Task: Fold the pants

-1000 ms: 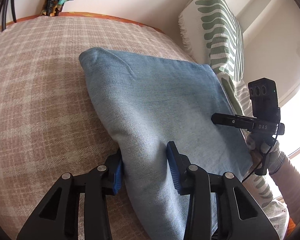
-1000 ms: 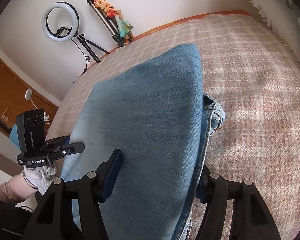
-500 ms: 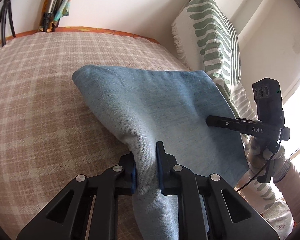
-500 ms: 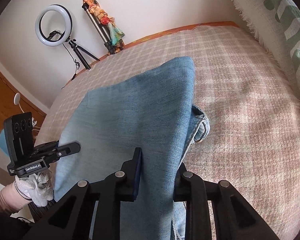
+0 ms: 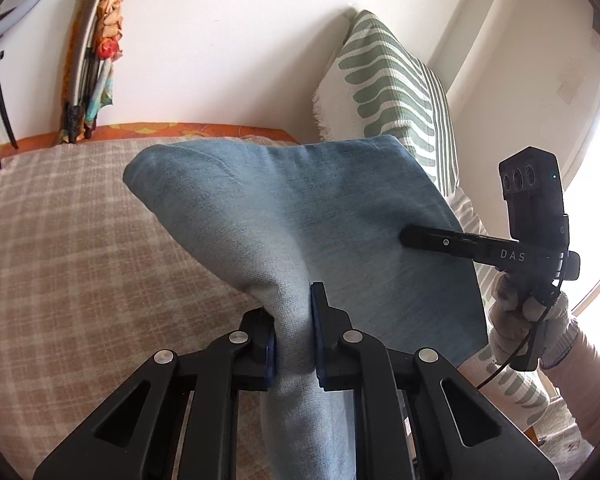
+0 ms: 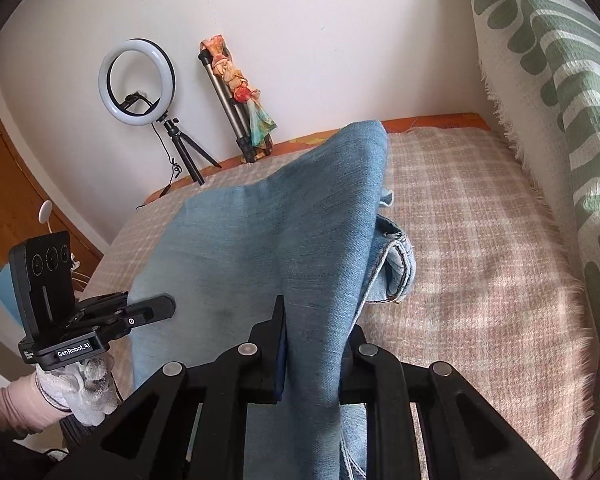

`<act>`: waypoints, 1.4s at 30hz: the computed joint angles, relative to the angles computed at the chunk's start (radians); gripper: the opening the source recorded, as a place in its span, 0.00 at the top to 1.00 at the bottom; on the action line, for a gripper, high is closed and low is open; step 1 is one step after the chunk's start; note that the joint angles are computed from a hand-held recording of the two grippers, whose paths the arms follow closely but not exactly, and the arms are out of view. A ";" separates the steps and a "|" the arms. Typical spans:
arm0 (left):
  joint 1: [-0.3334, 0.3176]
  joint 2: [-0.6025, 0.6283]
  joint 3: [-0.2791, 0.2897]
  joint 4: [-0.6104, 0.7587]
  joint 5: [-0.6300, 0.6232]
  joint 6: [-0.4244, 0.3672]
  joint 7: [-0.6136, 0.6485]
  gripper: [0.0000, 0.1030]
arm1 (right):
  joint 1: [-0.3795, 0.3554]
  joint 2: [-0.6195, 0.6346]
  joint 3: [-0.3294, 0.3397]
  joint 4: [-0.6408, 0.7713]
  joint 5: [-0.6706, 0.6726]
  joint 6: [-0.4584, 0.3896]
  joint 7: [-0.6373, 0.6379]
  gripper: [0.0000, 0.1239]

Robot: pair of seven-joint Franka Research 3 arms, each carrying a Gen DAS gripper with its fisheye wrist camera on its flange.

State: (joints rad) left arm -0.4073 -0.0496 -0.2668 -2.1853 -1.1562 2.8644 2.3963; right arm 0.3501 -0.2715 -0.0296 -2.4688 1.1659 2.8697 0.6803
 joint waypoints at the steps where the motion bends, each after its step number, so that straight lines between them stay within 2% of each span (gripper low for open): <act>1: 0.004 0.011 0.003 0.019 0.016 0.002 -0.001 0.88 | -0.002 0.010 0.002 0.019 -0.007 0.007 0.005 0.88; 8: 0.082 0.154 -0.008 0.216 0.137 -0.011 -0.051 0.88 | -0.027 0.155 0.016 0.231 -0.057 0.016 0.041 0.88; 12: 0.127 0.264 -0.024 0.338 0.239 -0.011 -0.129 0.88 | -0.071 0.298 0.038 0.401 -0.099 -0.013 0.067 0.88; 17: 0.155 0.415 -0.023 0.512 0.394 -0.030 -0.247 0.88 | -0.129 0.489 0.082 0.621 -0.195 -0.038 0.159 0.88; 22: 0.135 0.559 0.008 0.692 0.591 -0.049 -0.364 0.88 | -0.176 0.652 0.119 0.813 -0.279 -0.051 0.234 0.88; 30: 0.106 0.769 0.043 0.977 0.821 -0.147 -0.551 0.88 | -0.189 0.899 0.101 1.129 -0.530 -0.127 0.454 0.88; 38: 0.108 0.896 0.053 1.150 0.993 -0.254 -0.679 0.87 | -0.184 1.065 0.074 1.345 -0.743 -0.221 0.650 0.88; 40: 0.114 0.904 0.050 1.157 1.029 -0.267 -0.706 0.81 | -0.176 1.088 0.059 1.373 -0.788 -0.235 0.691 0.86; 42: 0.109 0.903 0.067 1.159 1.075 -0.290 -0.763 0.77 | -0.158 1.109 0.030 1.403 -0.841 -0.252 0.750 0.78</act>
